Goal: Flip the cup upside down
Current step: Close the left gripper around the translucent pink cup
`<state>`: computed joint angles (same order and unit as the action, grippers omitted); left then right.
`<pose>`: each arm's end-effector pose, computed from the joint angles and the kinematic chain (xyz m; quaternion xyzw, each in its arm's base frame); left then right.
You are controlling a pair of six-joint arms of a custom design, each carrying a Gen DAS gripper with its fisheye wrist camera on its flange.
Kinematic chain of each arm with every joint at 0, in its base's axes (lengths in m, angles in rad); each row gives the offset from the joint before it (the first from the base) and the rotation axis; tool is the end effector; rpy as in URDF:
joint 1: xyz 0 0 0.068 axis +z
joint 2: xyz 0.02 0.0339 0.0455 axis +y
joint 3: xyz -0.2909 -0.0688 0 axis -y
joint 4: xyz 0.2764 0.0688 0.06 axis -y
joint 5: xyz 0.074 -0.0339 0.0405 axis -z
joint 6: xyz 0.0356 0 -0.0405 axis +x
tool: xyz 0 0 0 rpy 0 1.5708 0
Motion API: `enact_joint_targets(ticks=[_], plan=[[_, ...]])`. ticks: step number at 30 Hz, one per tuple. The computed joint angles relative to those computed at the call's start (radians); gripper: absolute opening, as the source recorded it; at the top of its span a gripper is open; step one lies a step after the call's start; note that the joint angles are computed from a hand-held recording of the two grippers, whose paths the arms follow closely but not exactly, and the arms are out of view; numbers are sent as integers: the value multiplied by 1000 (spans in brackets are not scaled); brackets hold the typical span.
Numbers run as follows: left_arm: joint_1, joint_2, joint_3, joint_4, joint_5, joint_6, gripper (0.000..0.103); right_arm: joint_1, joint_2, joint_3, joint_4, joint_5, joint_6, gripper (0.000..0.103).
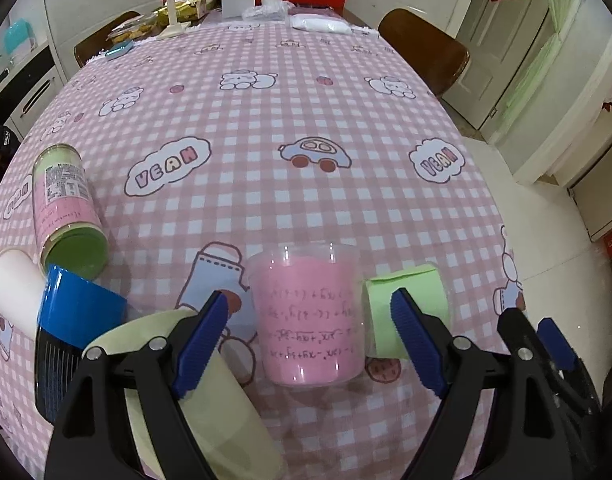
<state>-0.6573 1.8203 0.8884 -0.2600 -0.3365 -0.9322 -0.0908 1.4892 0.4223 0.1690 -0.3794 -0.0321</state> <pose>0.2800 -0.2012 0.1093 -0.1639 0.9548 -0.0173 0.2474 0.2492 -0.0094 0.1066 -0.0350 0.9284 0.1577 0.3345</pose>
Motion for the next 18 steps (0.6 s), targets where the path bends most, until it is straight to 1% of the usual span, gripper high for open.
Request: enact_joint_targets(ticks=[5, 8, 9, 16, 18], plan=[[-3, -6, -15, 22, -23, 5, 82, 4, 23, 4, 4, 3, 1, 95], [5, 14, 5, -6, -37, 34, 82, 8, 23, 0, 8, 4, 1, 95], [5, 20, 11, -20, -50, 31, 82, 12, 22, -1, 9, 5, 4, 95], [11, 43, 20, -33, -81, 39, 82, 36, 28, -2, 12, 14, -2, 95], [6, 66, 47, -60, -85, 56, 82, 42, 34, 0, 14, 17, -1, 95]])
